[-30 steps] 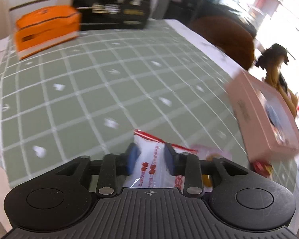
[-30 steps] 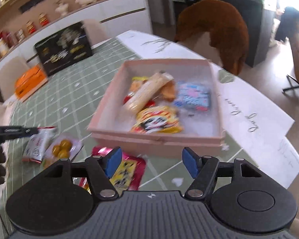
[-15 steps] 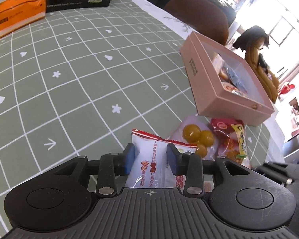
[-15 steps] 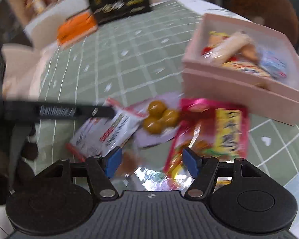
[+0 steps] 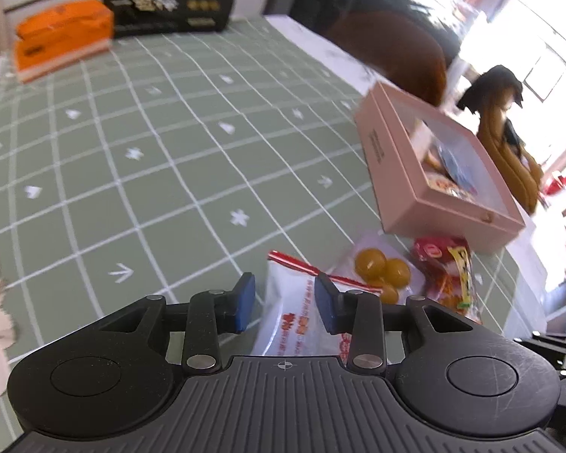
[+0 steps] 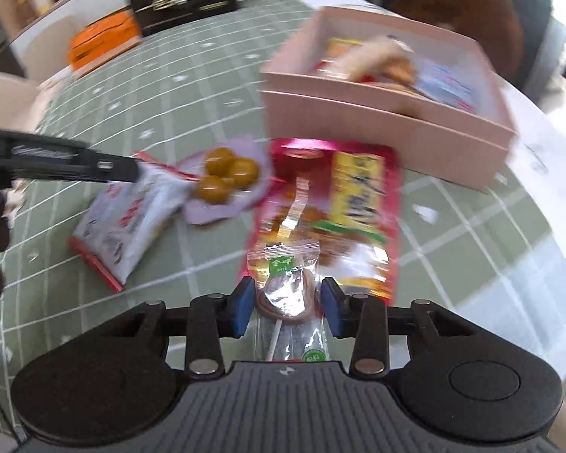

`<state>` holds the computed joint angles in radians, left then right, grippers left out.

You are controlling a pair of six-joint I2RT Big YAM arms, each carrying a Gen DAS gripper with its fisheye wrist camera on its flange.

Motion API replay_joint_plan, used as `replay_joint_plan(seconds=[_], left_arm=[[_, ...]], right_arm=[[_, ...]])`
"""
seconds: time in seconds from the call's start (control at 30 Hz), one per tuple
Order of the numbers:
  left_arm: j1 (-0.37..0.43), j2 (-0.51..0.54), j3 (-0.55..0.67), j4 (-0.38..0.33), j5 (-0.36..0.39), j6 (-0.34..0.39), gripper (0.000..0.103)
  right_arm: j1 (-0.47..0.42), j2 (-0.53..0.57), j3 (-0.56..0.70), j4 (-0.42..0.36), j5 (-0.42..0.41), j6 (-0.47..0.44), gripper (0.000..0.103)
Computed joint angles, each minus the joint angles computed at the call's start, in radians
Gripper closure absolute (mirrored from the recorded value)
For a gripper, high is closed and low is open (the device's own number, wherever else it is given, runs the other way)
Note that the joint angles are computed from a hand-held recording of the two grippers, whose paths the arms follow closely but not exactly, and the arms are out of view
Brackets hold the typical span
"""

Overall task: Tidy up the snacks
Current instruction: 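Grasp the white biscuit packet with the left tool while the right grasps the lollipop cookie packet, then carry the white biscuit packet into the pink box with the left tool and release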

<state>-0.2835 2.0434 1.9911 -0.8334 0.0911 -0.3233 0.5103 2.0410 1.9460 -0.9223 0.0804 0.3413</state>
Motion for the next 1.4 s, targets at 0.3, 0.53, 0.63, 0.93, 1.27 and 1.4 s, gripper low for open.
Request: replay_joint_plan(seconds=[0.3,0.53,0.63,0.93,1.27,1.4], left_arm=[[-0.107,-0.022,-0.036,-0.027,-0.175,0.240,0.061],[-0.134,-0.019,-0.053,-0.013,-0.167,0.350,0.033],[-0.128,-0.039,-0.084,0.016,-0.177,0.324,0.035],[-0.084,-0.005,-0.039,-0.006,-0.225,0.260,0.027],[-0.057,0.042,0.025,-0.062,-0.142,0.237,0.018],[-0.047,0.026,0.010,-0.063,-0.051,0.201,0.021]], right_arm=[[-0.014,-0.076,-0.138,0.079,0.003,0.097,0.039],[-0.029,-0.118,-0.210,0.128,-0.012,0.123,0.035],[-0.020,-0.104,-0.189,0.104,0.011,0.097,0.034],[0.026,-0.095,-0.205,0.116,0.134,0.067,0.013],[0.028,-0.095,-0.225,0.138,0.161,0.091,0.000],[0.032,-0.099,-0.239,0.160,0.179,0.108,0.000]])
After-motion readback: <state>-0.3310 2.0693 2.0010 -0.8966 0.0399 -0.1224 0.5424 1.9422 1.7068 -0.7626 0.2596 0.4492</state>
